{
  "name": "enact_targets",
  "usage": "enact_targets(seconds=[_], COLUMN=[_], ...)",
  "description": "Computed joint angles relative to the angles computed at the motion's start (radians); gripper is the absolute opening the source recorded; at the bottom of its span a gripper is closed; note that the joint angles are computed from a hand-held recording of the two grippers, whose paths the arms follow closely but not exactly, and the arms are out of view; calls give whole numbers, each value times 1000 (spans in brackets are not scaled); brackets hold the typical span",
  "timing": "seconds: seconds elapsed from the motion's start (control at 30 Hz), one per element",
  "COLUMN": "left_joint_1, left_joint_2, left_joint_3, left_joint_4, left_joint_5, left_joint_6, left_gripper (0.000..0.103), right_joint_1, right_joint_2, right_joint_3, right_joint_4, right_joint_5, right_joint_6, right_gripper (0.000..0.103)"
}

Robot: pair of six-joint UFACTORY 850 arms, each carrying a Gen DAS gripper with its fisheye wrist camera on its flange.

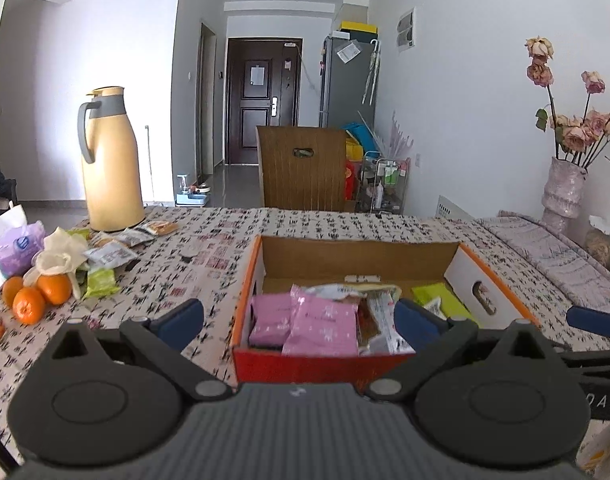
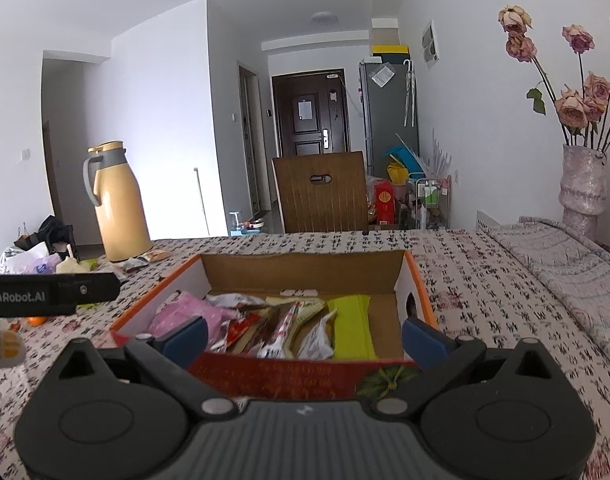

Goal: Organize snacks
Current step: 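Move both grippers back toward the remaining snack pile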

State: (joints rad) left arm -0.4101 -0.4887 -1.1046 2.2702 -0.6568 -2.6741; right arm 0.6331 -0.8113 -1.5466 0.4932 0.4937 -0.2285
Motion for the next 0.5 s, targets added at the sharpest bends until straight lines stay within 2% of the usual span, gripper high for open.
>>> enact_targets(seconds=[0.5], left_joint_1=[-33], left_joint_2=[82], left_joint_3=[167], left_joint_4=[-49], left_joint_5=[-12], left_joint_6=[-27], left_gripper=[103], right_joint_1=[45], right_joint_2=[89], right_joint_3=[181], right_joint_4=[-14], right_joint_5=[29], right_joint_6=[48], right_gripper=[103])
